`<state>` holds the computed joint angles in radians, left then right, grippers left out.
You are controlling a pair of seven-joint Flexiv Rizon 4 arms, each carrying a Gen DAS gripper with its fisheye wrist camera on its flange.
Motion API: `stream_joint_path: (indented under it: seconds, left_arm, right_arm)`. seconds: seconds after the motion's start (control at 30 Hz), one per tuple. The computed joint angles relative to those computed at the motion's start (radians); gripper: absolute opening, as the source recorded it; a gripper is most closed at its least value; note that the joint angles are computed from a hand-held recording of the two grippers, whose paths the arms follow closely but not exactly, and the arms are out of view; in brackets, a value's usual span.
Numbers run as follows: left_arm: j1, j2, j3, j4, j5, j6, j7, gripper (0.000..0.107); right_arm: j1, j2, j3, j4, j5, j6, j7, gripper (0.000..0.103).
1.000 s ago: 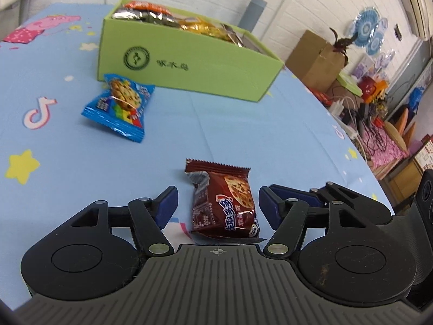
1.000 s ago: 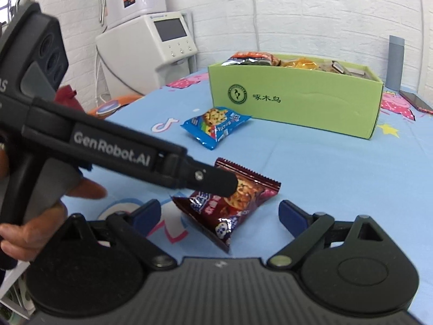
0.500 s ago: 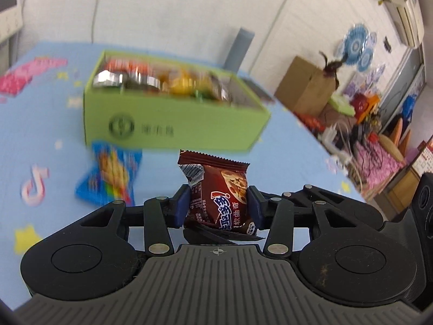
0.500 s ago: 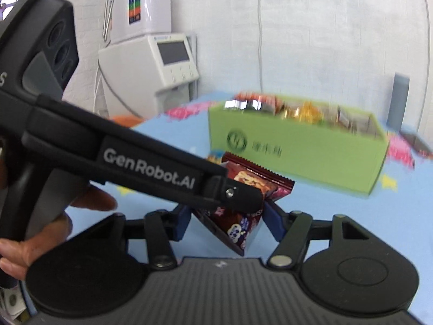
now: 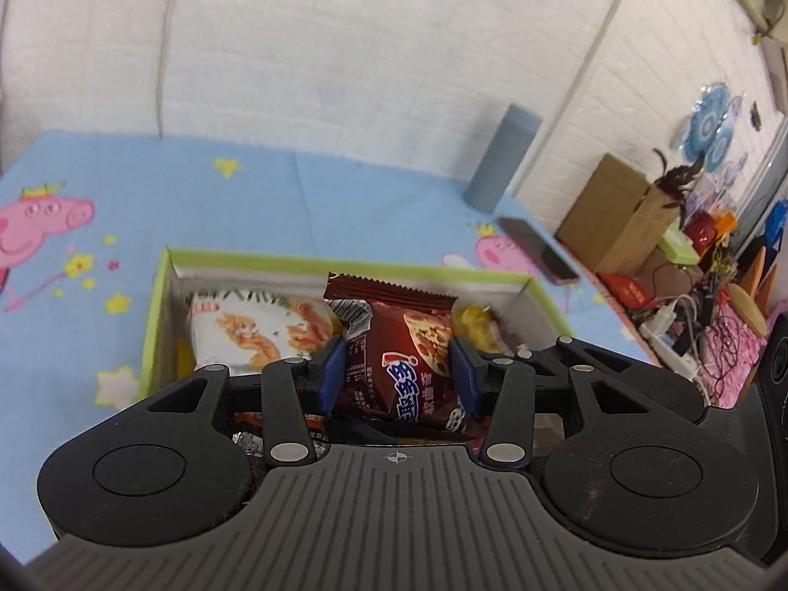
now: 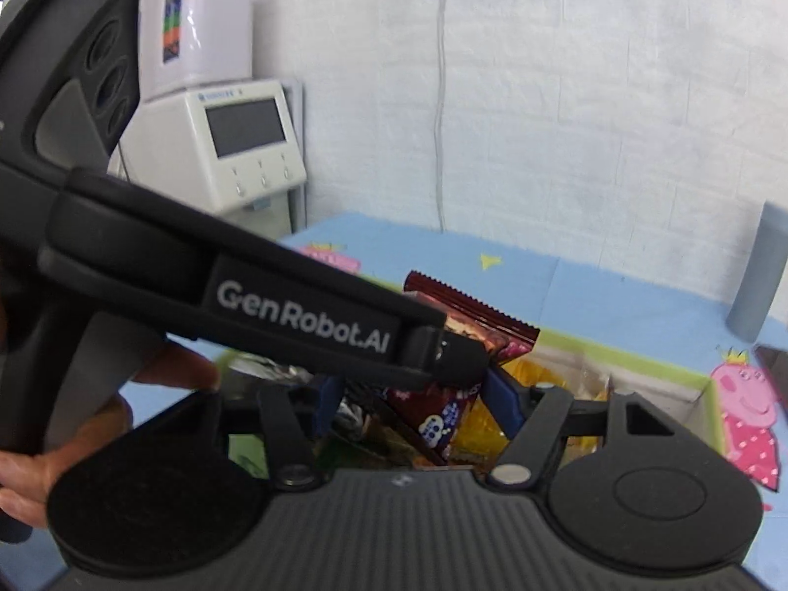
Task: Organize snacks
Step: 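Carry the brown packet into the green box and release it, then grasp the blue cookie packet with the left gripper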
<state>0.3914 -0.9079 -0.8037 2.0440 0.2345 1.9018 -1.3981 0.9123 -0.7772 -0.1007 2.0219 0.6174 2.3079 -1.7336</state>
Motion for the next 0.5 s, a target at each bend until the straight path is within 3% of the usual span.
stream_joint_path:
  seconds: [0.17,0.2,0.27,0.4,0.5]
  left_arm:
    - [0.010,-0.041,-0.008,-0.001,0.032,0.023,0.025,0.033]
    - [0.017,-0.033,-0.013,0.009,0.036,0.024,0.022,0.037]
    - [0.040,-0.012,-0.028,0.045,0.049,0.059,0.005,0.046]
    - [0.139,0.028,-0.090,0.155,0.159,0.186,-0.054,0.064]
    - [0.196,0.078,-0.083,0.244,0.230,0.263,-0.103,0.069]
  right_arm:
    - [-0.010,-0.051,0.012,-0.012,-0.017,0.050,-0.008,0.080]
    - [0.002,-0.049,0.003,-0.017,0.000,0.042,-0.019,0.081]
    - [0.004,-0.031,0.010,-0.008,0.013,0.040,-0.022,0.092]
    - [-0.016,0.010,0.089,0.068,0.028,0.203,0.006,0.093]
    - [-0.016,0.032,0.173,0.141,0.065,0.328,0.032,0.093]
